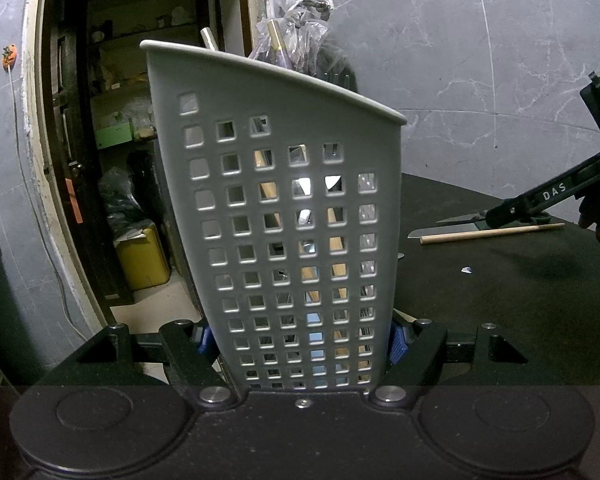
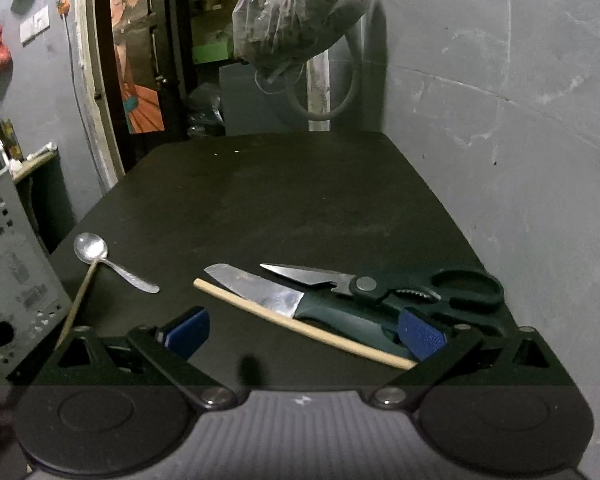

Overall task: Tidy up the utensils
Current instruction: 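Withdraw the right gripper over the table toward the plain wooden chopsticks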

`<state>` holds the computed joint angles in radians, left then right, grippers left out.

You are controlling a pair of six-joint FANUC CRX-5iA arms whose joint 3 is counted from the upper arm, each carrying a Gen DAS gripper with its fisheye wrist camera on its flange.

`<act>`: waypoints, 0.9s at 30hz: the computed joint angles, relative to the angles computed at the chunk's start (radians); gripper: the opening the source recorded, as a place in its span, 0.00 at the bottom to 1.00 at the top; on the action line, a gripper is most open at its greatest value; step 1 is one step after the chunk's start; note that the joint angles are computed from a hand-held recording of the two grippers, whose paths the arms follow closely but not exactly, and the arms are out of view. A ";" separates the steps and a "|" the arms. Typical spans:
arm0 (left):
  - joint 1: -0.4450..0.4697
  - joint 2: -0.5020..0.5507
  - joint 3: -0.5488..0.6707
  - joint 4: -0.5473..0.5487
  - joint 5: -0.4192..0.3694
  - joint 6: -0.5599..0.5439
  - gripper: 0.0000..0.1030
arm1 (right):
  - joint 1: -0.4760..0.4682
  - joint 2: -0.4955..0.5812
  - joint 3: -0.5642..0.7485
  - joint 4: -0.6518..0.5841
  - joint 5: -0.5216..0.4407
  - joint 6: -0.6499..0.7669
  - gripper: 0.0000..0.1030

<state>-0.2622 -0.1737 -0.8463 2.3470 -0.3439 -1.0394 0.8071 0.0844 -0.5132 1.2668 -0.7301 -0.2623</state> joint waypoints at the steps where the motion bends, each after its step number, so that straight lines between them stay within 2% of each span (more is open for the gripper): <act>1: -0.002 0.000 0.001 0.004 0.003 -0.002 0.74 | 0.002 0.006 0.008 -0.006 -0.004 0.018 1.00; 10: -0.003 0.000 0.001 0.004 0.004 -0.002 0.74 | 0.009 0.026 0.035 -0.029 -0.014 0.084 1.00; 27: -0.004 -0.001 0.002 0.004 0.005 -0.002 0.74 | -0.005 0.035 0.041 -0.094 0.010 0.073 1.00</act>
<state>-0.2659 -0.1744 -0.8446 2.3508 -0.3390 -1.0413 0.8017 0.1190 -0.4725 1.1733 -0.7199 -0.1892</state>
